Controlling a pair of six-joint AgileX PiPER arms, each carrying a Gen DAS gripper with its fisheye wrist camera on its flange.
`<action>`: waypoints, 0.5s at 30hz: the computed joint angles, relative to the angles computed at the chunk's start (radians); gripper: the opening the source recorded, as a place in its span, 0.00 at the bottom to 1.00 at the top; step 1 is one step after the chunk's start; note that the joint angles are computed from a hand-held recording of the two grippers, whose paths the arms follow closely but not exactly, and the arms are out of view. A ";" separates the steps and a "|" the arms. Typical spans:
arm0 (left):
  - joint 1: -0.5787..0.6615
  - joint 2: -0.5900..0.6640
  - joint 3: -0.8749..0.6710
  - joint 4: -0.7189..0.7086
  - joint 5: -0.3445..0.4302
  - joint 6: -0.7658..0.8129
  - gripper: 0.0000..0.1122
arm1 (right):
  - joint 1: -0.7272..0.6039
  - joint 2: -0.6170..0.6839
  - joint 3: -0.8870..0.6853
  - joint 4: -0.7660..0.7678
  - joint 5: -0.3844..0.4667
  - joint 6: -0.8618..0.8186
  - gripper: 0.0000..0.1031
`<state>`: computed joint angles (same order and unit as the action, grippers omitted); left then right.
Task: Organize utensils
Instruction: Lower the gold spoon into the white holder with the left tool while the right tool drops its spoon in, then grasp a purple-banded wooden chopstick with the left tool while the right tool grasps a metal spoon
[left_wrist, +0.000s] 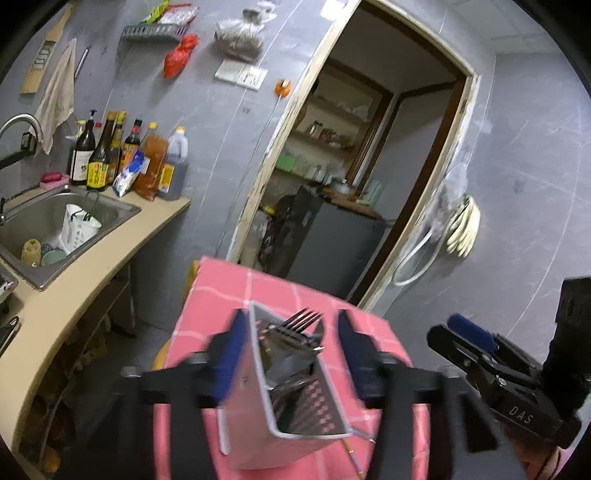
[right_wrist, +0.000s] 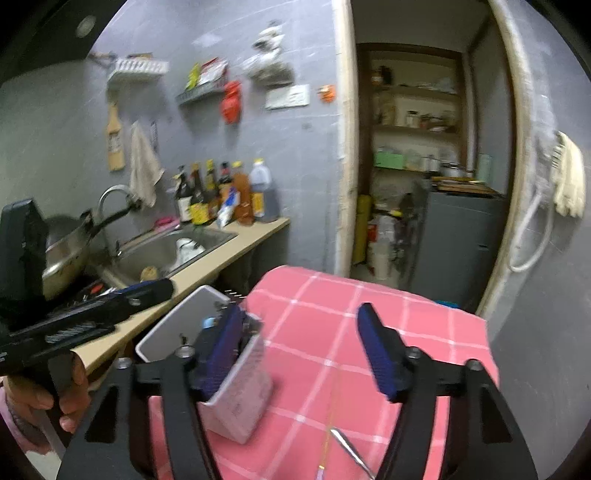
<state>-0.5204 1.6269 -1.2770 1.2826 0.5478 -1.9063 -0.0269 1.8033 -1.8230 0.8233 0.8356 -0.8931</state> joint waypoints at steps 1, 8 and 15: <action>-0.011 -0.002 -0.002 0.014 0.008 -0.012 0.51 | -0.023 -0.004 0.002 0.009 0.006 -0.005 0.68; -0.097 0.057 -0.130 -0.071 0.059 0.127 0.67 | -0.193 0.020 -0.026 0.025 0.084 -0.020 0.88; -0.164 0.167 -0.304 -0.204 0.099 0.290 0.72 | -0.332 0.087 -0.063 0.007 0.172 -0.021 0.89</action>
<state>-0.6846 1.7942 -1.5808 1.0785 0.6471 -1.6162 -0.3584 1.8907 -1.8864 0.8303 1.0071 -0.9142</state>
